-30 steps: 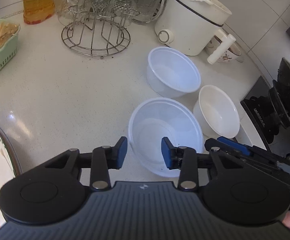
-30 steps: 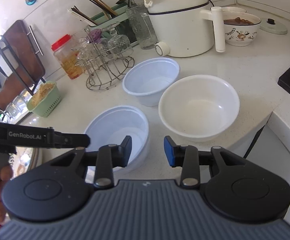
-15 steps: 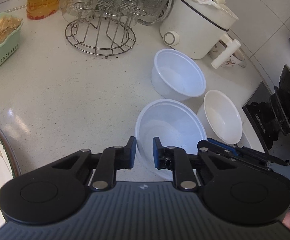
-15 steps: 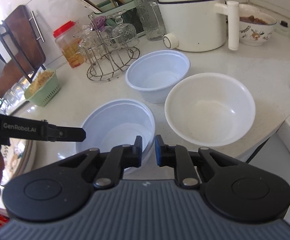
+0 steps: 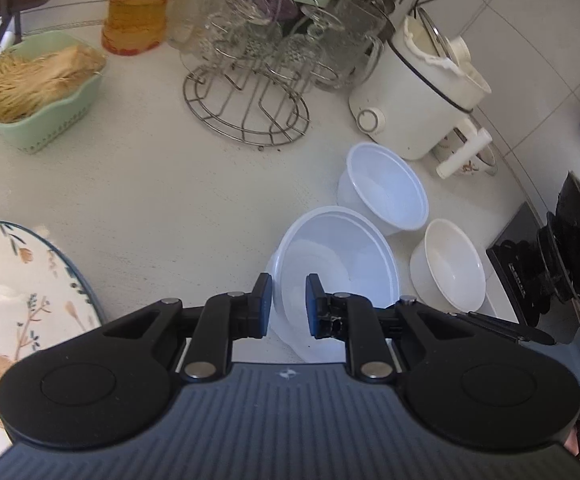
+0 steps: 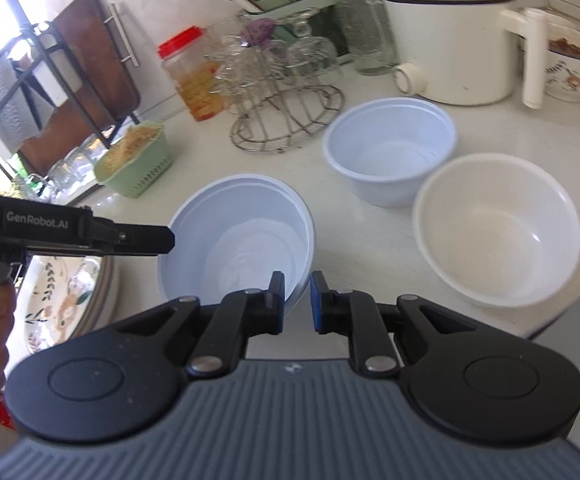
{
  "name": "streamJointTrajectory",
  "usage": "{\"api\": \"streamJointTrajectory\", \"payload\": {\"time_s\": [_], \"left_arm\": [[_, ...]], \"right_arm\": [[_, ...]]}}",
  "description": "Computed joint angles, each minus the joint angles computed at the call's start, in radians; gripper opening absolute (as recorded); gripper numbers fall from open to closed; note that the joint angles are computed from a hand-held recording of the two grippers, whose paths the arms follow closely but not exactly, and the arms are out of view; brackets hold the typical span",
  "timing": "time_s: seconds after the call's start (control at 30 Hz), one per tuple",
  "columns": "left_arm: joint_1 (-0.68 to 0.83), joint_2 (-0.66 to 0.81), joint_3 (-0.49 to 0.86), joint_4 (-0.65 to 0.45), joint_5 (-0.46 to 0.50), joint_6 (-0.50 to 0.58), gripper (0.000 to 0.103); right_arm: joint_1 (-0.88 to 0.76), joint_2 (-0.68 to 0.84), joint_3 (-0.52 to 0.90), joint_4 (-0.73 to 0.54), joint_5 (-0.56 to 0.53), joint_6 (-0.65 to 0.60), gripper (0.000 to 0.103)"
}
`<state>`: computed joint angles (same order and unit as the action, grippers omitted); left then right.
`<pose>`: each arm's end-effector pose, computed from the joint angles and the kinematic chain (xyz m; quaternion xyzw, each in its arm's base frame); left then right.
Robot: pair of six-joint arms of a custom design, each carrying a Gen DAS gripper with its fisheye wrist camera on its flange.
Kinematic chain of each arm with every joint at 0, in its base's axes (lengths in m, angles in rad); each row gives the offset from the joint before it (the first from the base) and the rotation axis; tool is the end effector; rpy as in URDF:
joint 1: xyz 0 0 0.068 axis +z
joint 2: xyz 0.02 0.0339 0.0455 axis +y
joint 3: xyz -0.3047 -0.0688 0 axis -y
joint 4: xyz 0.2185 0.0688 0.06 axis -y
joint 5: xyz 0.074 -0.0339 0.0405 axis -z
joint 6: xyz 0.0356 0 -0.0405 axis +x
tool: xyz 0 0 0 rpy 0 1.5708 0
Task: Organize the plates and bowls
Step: 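Lift the translucent bowl with both grippers off the counter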
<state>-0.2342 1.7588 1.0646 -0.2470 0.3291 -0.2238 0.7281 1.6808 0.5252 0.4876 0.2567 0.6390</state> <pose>0.3345 -0.0916 0.2321 0.0556 0.9377 -0.2210 0.2621 0.2162 0.1807 0.1735 0.0160 0.8940 0.1839 0.4082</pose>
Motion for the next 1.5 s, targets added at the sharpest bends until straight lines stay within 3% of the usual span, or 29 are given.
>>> {"api": "streamJointTrajectory", "payload": {"time_s": [0.43,0.7,1.07,1.5], "left_arm": [[0.042,-0.022,-0.036,-0.027,-0.054,-0.001,0.022],[0.049,-0.022,-0.049,-0.019,-0.055,-0.004,0.025],[0.041,-0.083,-0.065,-0.035,-0.091,-0.01,0.033],[-0.051,-0.276,-0.022,-0.18,-0.158,-0.015,0.033]], "right_arm": [[0.023,0.079,0.13,-0.087,-0.033,-0.055,0.018],[0.018,0.077,0.148,-0.105,-0.045,-0.018,0.018],[0.076,0.003,0.148,-0.165,0.079,-0.006,0.018],[0.19,-0.175,0.182,-0.329,0.236,0.026,0.018]]}}
